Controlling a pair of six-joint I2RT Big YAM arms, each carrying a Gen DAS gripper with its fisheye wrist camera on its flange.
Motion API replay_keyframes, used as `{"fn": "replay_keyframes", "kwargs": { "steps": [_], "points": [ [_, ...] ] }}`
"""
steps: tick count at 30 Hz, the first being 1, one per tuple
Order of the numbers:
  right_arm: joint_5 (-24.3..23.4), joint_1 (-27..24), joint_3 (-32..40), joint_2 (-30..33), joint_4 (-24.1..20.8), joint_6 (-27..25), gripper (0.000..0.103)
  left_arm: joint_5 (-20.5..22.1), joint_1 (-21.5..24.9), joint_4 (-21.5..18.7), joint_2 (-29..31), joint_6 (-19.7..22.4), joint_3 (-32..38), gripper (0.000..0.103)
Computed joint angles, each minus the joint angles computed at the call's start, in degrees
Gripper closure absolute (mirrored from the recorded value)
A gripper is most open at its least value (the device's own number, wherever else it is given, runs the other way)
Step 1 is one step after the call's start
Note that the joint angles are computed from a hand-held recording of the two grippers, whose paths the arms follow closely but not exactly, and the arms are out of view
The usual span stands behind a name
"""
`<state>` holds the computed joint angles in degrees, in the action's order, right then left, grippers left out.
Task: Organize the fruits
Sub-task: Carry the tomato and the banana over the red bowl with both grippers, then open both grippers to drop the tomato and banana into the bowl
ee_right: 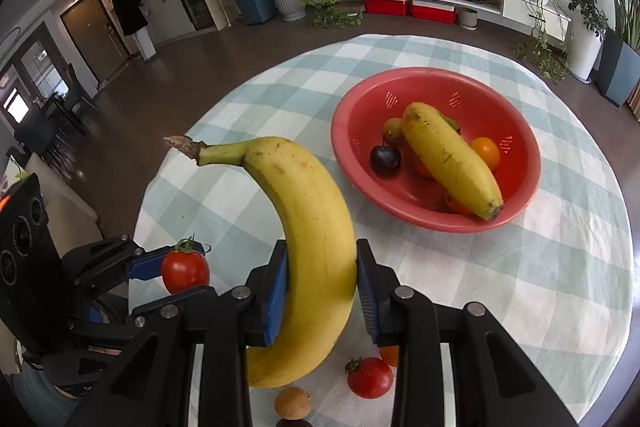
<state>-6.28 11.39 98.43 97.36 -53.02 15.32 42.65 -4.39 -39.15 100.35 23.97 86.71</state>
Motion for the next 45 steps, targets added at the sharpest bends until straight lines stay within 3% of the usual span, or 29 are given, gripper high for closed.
{"fn": "replay_keyframes", "kwargs": {
  "steps": [6, 12, 21, 32, 40, 45],
  "points": [
    [-1.9, -3.97, -1.52, -3.53, 3.23, 1.85, 0.068, 0.88, -0.22, -3.33, 0.89, -1.55, 3.37, 0.072],
    [-0.54, -8.29, 1.72, -2.96, 1.36, 0.02, 0.068, -0.23, -1.53, -7.79, 4.33, -2.14, 11.89, 0.072],
    [1.38, -11.52, 10.87, 3.63, -3.8, -3.92, 0.068, -5.62, -6.31, -16.66, 15.83, -1.63, 34.25, 0.072],
    [6.08, -10.75, 25.33, 15.83, -11.98, -9.91, 0.068, -13.41, -10.59, -30.69, 36.47, -3.3, 65.38, 0.072],
    [7.95, -9.97, 29.74, 19.93, -15.29, -12.84, 0.068, -15.75, -11.51, -32.07, 40.76, -2.43, 69.06, 0.072],
    [7.83, -9.85, 30.31, 21.16, -16.07, -12.88, 0.068, -16.04, -11.56, -30.57, 40.64, -2.6, 67.98, 0.072]
  ]
}}
